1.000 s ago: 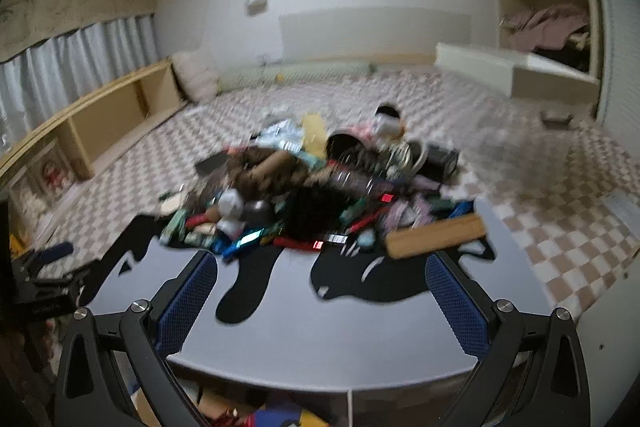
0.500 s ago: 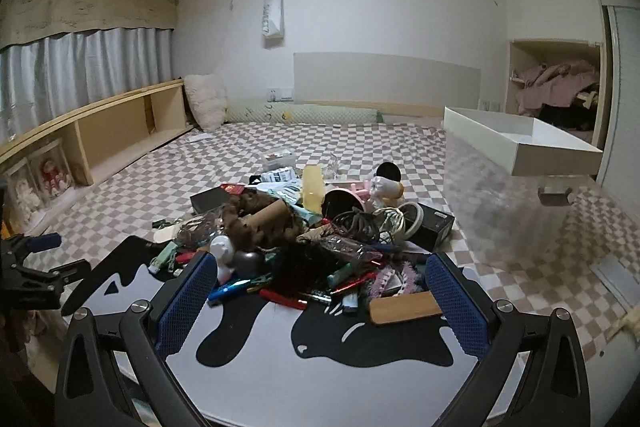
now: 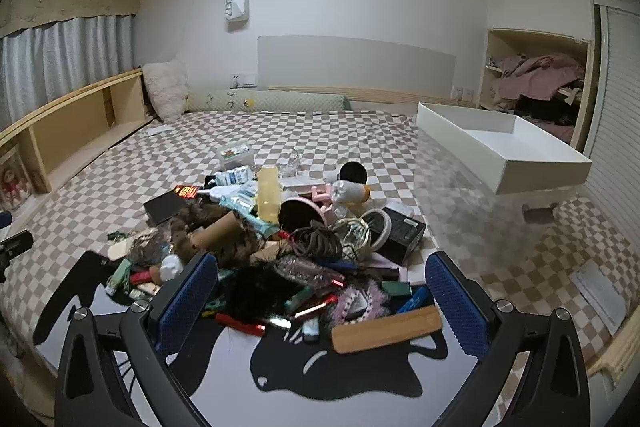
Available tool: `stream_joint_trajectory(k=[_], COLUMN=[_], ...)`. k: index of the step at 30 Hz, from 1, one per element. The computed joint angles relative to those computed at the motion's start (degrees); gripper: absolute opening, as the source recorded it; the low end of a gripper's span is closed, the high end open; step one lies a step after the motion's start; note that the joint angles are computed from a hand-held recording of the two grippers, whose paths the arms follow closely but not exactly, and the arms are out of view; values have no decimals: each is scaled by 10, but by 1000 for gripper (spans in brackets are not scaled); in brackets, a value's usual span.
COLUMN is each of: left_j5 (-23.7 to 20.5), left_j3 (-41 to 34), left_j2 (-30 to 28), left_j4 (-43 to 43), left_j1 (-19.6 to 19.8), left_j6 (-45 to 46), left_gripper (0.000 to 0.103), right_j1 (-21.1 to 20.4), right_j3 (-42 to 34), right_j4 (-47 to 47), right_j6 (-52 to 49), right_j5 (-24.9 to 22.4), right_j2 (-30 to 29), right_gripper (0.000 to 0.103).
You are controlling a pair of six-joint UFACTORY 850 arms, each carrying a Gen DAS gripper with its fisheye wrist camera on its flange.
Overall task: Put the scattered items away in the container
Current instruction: 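Lower the left tool to the pale green tube while the right tool reaches the wooden plaque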
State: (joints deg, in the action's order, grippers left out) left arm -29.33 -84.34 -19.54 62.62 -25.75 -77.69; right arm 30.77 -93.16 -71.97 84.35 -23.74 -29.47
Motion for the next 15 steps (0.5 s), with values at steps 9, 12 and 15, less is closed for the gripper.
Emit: stream_joint_trajectory(k=[9, 12, 15], left_j5=[6, -4, -13], left_j3=[-29, -30, -31], left_j2=[-59, -77, -92], left_j4=[-130, -128, -117], left_j1=[32, 37, 39], left_j6=[99, 100, 96], left_gripper=[102, 102, 101], right_j1=[-35, -50, -63], right_j3=[-38, -47, -53], right_j4=[219, 312, 379], right_j6=[-130, -195, -232], right_j5=[9, 2, -10], right_j2=[-53, -72, -89], right_gripper=[103, 103, 103])
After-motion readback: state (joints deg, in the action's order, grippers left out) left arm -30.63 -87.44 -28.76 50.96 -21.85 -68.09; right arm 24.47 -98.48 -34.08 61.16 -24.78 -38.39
